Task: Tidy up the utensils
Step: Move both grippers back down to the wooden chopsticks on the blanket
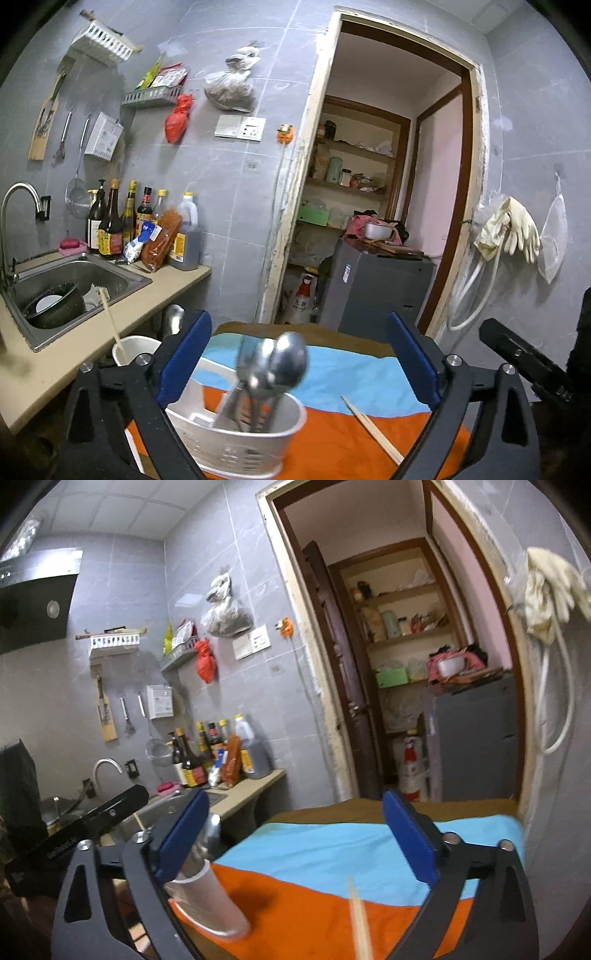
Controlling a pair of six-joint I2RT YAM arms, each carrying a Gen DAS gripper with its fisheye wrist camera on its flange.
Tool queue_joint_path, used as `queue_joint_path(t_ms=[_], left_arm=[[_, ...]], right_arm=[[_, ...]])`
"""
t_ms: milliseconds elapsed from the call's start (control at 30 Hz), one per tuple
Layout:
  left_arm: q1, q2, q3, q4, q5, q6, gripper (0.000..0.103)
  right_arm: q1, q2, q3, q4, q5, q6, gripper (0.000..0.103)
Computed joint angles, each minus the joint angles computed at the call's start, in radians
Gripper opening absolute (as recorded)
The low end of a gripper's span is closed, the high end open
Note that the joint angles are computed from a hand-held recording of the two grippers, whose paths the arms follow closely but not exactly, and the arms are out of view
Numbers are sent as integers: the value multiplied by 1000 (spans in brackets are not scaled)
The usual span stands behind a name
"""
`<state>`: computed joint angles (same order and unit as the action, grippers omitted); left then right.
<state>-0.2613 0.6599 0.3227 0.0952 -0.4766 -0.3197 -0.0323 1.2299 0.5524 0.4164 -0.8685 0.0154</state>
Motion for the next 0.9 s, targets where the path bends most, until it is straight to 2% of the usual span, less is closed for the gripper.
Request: queue_joint_path(t_ms=[100, 200, 500, 633, 733, 900], left_arm=[[-139, 80, 12, 35, -126, -22, 94], [-220, 166, 19, 74, -171, -50, 94], [-335, 466, 69, 166, -163, -162, 94], [-312, 599, 100, 181, -96, -210, 94], [-284, 695, 138, 154, -46, -254, 94], [-232, 823, 196, 104, 34, -305, 94]], right_arm=[[-73, -7, 12, -61, -42, -77, 103], [-147, 10, 29, -135, -76, -171, 103], [-305, 195, 122, -320, -84, -398, 103], [-311, 279, 166, -382, -40, -463, 102], [-301, 322, 187, -443, -12, -524, 98], [-251, 403, 234, -585, 60, -653, 74]])
